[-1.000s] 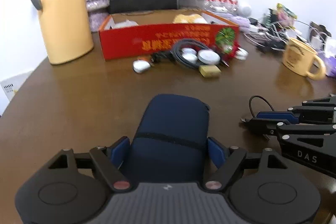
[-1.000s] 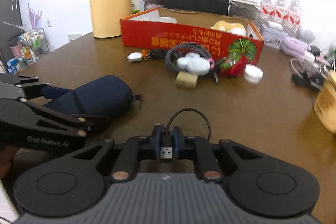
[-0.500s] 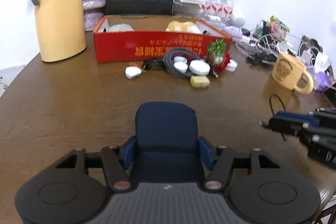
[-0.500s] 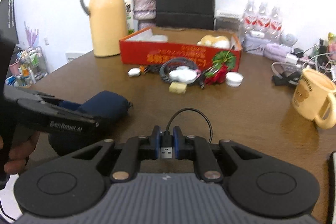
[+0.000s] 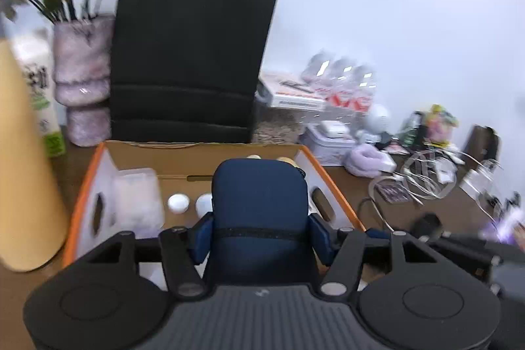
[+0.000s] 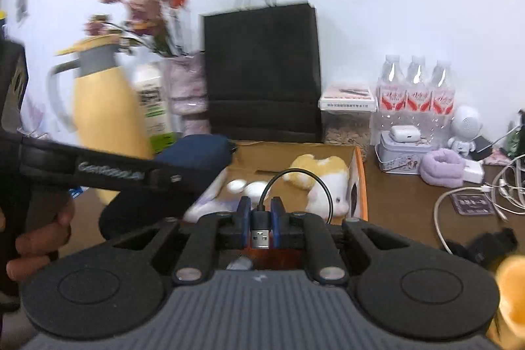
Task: Organize objects
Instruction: 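Carry the navy pouch and USB cable into the cardboard box and open both grippers, then move both open grippers back over the table objects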
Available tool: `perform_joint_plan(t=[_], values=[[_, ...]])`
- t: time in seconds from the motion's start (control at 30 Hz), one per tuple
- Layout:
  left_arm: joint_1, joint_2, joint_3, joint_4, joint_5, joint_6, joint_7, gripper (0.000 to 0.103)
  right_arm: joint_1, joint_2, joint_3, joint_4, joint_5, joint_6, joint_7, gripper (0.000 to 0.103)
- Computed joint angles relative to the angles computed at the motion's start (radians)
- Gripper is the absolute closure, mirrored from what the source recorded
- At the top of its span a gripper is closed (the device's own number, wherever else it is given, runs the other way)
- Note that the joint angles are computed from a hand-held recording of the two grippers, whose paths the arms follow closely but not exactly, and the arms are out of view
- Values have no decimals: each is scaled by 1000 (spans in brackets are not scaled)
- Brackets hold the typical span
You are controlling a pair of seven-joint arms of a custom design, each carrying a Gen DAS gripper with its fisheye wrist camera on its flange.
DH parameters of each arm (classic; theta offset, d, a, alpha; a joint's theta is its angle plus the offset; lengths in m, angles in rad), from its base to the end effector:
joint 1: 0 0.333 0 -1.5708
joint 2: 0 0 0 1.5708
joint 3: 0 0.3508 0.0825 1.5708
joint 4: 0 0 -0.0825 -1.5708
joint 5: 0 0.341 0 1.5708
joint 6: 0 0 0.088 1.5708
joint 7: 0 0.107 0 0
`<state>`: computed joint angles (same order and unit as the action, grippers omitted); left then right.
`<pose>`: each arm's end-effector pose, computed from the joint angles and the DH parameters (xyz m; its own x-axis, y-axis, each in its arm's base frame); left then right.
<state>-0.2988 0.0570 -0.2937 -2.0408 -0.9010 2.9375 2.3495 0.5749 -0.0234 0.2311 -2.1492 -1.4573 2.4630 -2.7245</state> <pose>0.4984 -0.2699 0.5518 -0.5935 -0.7793 0.2009 -0.5811 0.2423 -0.7770 0.3622 0.3807 0.5029 -0.0366 -0.9939 -0.1042 -0.4665 0.1092 -0.8777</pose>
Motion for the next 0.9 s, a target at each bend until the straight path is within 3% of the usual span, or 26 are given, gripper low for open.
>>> perform_joint_plan(t=[0.13, 0.23, 0.3, 0.37, 0.43, 0.5, 0.7, 0.77, 0.8, 0.9], values=[[-73, 173, 60, 133, 366, 14, -317, 44, -58, 106, -66, 78, 51, 97, -42, 89], [-78, 260, 68, 213, 455, -41, -420, 40, -74, 144, -97, 88, 35, 156, -6, 85], [-77, 300, 68, 241, 487, -23, -486, 35, -76, 142, -108, 76, 23, 159, 42, 50], [-18, 310, 0, 233, 467, 14, -442, 27, -69, 124, -106, 59, 31, 116, 50, 34], [93, 305, -132, 227, 359, 29, -312, 21, -61, 90, -96, 36, 27, 66, 37, 30], [156, 281, -199, 223, 266, 9, -213, 20, -59, 60, -84, 22, 25, 31, 33, 26], [169, 102, -202, 88, 94, 115, -18, 16, -25, 22, -27, 49, 80, -138, -75, 19], [199, 13, -230, 12, -86, 141, 160, 15, -13, 10, -14, 53, 96, -152, -90, 18], [207, -37, -236, -25, -242, 146, 303, 13, -2, 0, -2, 46, 104, -170, -86, 17], [163, -219, -170, -184, -615, 106, 642, 13, 39, -29, 41, 6, 130, -235, -35, 15]])
